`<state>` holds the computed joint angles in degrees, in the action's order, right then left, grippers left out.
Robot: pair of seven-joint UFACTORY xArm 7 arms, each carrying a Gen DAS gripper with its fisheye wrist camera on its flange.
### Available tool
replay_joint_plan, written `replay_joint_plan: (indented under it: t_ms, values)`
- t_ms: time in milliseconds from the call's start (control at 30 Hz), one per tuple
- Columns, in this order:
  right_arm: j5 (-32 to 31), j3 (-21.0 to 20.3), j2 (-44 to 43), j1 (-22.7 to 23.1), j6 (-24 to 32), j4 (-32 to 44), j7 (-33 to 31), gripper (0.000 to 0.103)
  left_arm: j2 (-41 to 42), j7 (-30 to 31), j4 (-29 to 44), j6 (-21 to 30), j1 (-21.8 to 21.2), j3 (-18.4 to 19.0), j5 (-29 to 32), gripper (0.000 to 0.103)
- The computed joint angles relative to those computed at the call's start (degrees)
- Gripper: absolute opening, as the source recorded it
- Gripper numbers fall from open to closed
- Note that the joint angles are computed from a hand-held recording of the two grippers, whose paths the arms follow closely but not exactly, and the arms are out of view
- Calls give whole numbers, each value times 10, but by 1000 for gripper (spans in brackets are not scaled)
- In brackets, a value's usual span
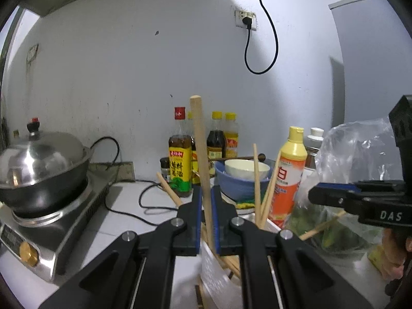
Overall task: Organize utensils
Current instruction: 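Open the right tool to drop its chopstick in the basket while the left tool releases its own, then move both open tools back down to the last two chopsticks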
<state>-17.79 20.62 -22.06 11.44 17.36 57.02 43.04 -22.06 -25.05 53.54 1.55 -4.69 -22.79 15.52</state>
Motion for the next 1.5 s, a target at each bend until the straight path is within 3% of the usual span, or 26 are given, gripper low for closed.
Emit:
replay_joint_plan:
  t_ms: [100,333,500,567,633,667,800,1200,1500]
  values:
    - [1,-1,0,2,-3,-2,-1,18,3,11,-5,16,-31,18,-13,6]
    - [0,1,3,4,7,1,-1,18,37,93,20,115,-144,92,-84,6]
    - [-5,2,4,5,15,4,2,23,21,150,10,130,-186,129,-152,8]
    - [-7,3,3,4,17,5,6,32,6,171,2,132,-198,140,-176,24]
    - [-9,5,2,4,18,6,10,32,-7,186,-5,133,-205,146,-195,36]
    - [-12,8,3,3,22,9,12,33,-15,194,-8,133,-210,150,-205,38]
    - [-23,17,3,1,31,17,22,37,-45,203,-24,130,-200,142,-209,38]
    - [-56,38,2,14,71,41,52,40,-115,239,-67,128,-232,170,-257,39]
    - [-72,55,-14,27,102,50,69,44,-193,228,-95,120,-218,162,-251,41]
